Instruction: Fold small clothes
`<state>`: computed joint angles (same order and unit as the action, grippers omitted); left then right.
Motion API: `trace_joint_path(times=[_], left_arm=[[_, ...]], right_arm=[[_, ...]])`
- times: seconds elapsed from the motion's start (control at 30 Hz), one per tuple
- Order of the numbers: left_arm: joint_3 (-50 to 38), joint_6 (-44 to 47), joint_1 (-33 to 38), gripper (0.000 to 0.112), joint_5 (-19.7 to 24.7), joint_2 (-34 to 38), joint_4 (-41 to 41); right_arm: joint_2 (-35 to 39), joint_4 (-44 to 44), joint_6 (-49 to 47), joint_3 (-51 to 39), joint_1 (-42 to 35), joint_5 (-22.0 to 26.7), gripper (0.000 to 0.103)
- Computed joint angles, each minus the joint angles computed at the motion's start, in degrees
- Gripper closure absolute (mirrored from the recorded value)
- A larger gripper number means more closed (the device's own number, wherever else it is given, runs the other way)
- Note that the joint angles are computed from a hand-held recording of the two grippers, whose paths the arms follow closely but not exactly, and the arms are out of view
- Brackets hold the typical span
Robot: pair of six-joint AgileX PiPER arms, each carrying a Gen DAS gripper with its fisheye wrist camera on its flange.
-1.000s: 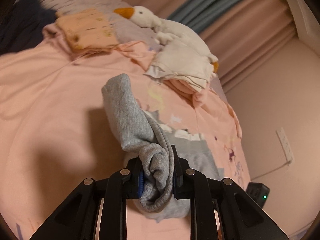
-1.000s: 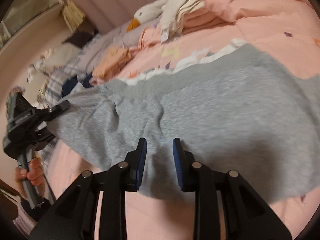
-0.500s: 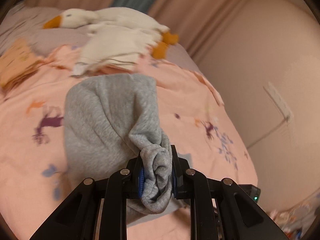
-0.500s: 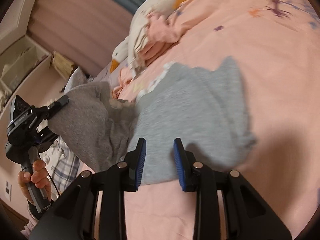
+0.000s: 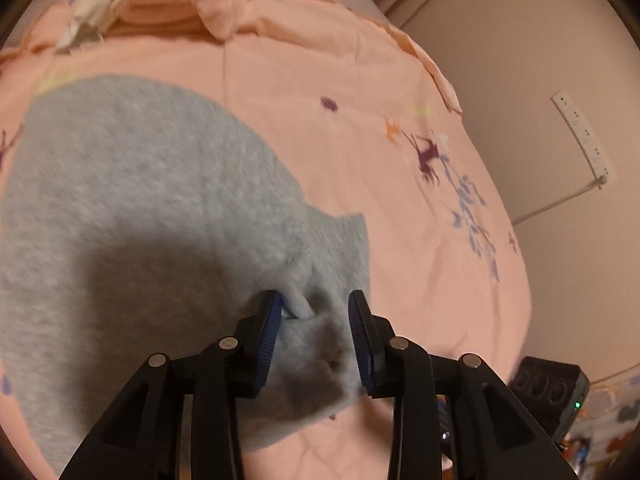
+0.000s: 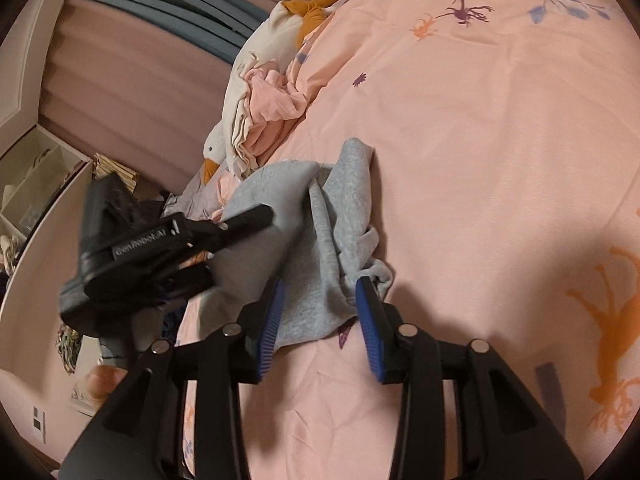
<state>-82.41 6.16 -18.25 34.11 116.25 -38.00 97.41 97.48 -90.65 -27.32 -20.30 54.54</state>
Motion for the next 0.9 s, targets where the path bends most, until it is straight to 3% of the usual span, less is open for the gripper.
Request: trace_joint_path(times=[0.1,0.17,0.33,0.53,0.67,0.7,0.73,0.77,0.9], left_arm=[[0.65,-1.5,-0.9,0.076,-0.2,-1.66,2.31],[3.0,0.37,-0.7,0.066,-1.28,-4.4,1.19],[13.82,5.43,1.84,0.066,-6.02,-14.49,-0.86],[30.05,8.64,8.15,0.066,-12.26,-26.35,-1.71],[37.83,13.26,13.76,0.066,-12.75,-30.8,-5.56],[39.74,15.8,15.58,0.066,-12.48,-31.56,-8.05],[40.52,17.32,16.36,0.066,-12.37,-31.42,-9.79],[41.55,19.35,17.61,0.066,-11.86,-31.6,-11.73],[44.26,24.95,20.99,0.066,-10.34,-32.2,-16.65]], right_arm=[[0.64,-0.43,0.18,-0.08,-0.96,1.63,0.058],[0.92,-0.86,0.74,-0.13,-1.21,2.66,0.055],[1.81,-2.32,3.5,-2.72,1.17,4.03,0.051],[3.12,-3.23,8.92,-8.8,8.17,-0.7,0.05],[4.72,-6.01,15.67,-14.49,13.91,-7.33,0.051],[5.09,-6.4,16.98,-15.45,14.91,-8.38,0.052],[5.49,-7.52,19.56,-16.8,16.47,-10.33,0.06],[5.68,-8.39,20.41,-17.56,17.3,-10.99,0.076],[2.64,-8.67,19.82,-17.29,19.81,-15.55,0.085]])
